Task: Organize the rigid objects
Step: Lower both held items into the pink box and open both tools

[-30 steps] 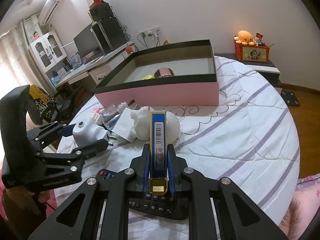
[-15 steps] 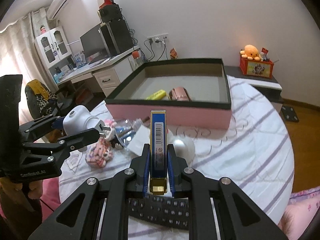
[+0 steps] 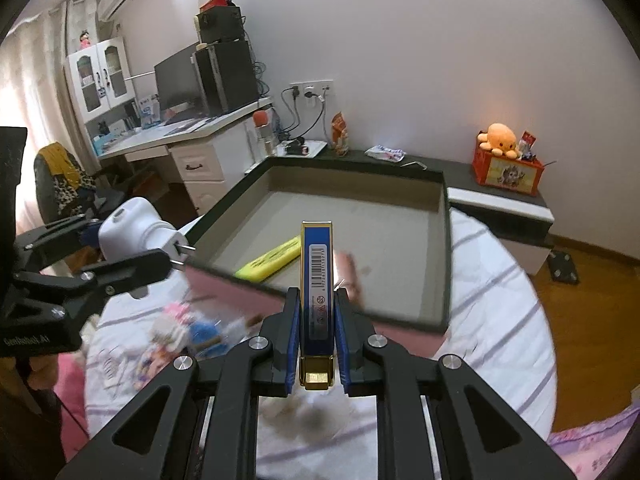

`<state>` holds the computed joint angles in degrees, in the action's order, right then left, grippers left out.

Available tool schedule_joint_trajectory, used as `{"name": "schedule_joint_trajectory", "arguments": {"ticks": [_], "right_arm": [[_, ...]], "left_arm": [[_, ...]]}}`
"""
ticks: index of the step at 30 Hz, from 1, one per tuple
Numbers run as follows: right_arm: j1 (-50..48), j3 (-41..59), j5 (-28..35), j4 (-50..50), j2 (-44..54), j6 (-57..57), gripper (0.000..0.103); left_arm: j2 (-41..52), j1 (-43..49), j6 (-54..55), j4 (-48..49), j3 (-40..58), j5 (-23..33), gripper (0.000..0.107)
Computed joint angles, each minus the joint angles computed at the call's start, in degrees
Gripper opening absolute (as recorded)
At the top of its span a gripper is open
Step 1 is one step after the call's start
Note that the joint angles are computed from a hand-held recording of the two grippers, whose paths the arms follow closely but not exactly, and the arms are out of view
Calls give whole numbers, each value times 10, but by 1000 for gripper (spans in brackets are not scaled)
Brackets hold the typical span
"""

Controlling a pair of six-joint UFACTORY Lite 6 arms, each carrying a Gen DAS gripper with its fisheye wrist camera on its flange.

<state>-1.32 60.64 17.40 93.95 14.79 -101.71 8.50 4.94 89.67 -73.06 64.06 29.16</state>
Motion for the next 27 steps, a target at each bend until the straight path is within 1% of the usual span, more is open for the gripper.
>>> {"name": "schedule_joint_trajectory", "arguments": {"ticks": [4, 9, 12, 17, 21, 23, 25, 27], "right_arm": [[-5, 76, -23, -46, 60, 44, 16], [-11, 174, -31, -154, 146, 145, 16], [-14, 217, -31, -201, 190, 191, 16], [-14, 260, -33, -257, 237, 243, 16], [-16, 275, -29, -284, 253, 270, 16], [-18, 273, -30, -278, 253, 266, 16], [-22, 267, -27, -250, 248, 241, 16], [-29, 256, -20, -219, 238, 217, 17]], "left_arm": [[76, 3, -41, 27, 82, -9, 64], [165, 11, -97, 66, 172, -19, 64], [210, 11, -137, 95, 211, -24, 64], [250, 1, -151, 115, 235, -32, 64], [272, -4, -171, 138, 250, -42, 64], [274, -5, -180, 147, 250, -46, 64], [264, -1, -154, 119, 235, -46, 65], [255, 2, -145, 112, 227, -43, 66]]}}
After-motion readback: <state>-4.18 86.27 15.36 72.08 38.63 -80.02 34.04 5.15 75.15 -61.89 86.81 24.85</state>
